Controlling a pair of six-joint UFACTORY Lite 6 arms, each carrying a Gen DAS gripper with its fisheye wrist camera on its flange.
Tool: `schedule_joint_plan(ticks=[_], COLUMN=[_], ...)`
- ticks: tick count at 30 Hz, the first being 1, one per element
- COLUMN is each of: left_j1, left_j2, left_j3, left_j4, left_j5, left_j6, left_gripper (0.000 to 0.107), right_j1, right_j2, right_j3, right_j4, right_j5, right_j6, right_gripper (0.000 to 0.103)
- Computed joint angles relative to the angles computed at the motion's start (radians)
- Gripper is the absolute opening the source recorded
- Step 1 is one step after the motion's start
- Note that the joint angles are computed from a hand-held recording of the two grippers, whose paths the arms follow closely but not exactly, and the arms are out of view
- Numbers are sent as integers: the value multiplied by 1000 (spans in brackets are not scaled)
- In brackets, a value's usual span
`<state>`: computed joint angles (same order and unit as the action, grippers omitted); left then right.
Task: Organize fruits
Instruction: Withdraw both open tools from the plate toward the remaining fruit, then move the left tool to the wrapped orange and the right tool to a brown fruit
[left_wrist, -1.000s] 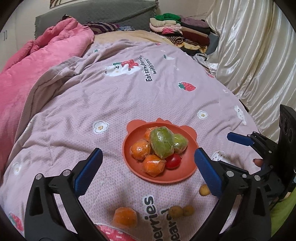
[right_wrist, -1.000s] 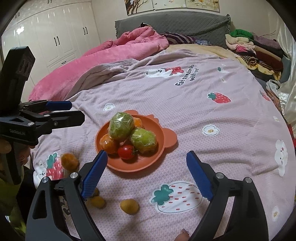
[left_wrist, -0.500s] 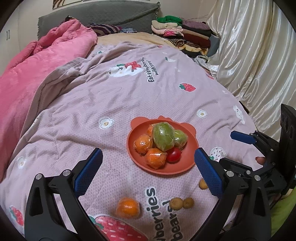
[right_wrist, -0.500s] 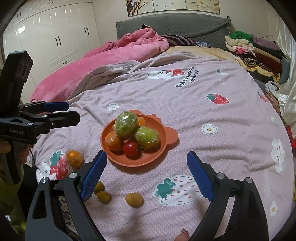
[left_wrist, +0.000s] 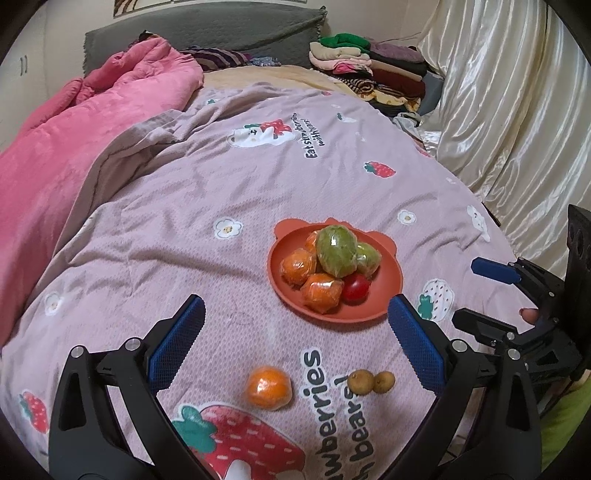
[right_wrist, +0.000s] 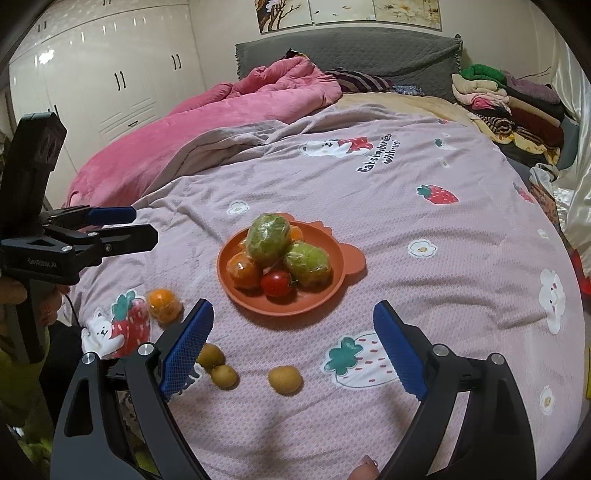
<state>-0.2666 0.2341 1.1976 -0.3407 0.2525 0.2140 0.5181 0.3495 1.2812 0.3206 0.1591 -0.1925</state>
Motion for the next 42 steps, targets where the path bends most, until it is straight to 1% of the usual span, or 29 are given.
schedule_joint_plan(ticks=[8,15,17,19,23,24,27,30,32,36,38,41,42], left_j1=[13,-8,-11,-19,-25,-28,-34,-41,-43,-55,-62,-74,-75], left_j2=[-64,-105,-112,-123,-138,-139,-145,-151,-154,-160,-160,-163,-160], left_j3=[-93,-164,-177,-200,-233,-237,-255,-272,-280,-297,-304,-321,-322], left_j4=[7,105,110,163,188,216,238,278,272,336,330,382,379], left_j5=[-20,-39,-43,-52,-59,-61,-63,-68,-71,-74,-78,-86,-88], left_j6=[-7,-102,-109,-164,-195,-224,-253,-295,-293,-356,-353,-407,-406], left_gripper=[93,93,93,93,93,93,93,93,93,93,93,93,93], right_j1=[26,54,60,70,82,85,88,96,101,116,122,129,133], right_j2=[-38,-60,-67,-71,-75,-78,-81,-79,-80,-79,-80,-70,-67], right_j3=[-49,-87,-98,-108,-122,-128,-142,-147,-152,-166,-175,-178,-179], right_j4=[-30,-65,-46,-66,-57,-57,-9,-3,6,-39,-18,8,-17], right_j5=[-9,-14,-14,-16,-15,-17,-23,-24,-28,-38,-42,-43,-43], right_j6=[43,90,75,95,81,82,40,33,26,74,53,29,53], right_gripper=[88,88,88,88,88,88,88,88,88,88,88,88,88])
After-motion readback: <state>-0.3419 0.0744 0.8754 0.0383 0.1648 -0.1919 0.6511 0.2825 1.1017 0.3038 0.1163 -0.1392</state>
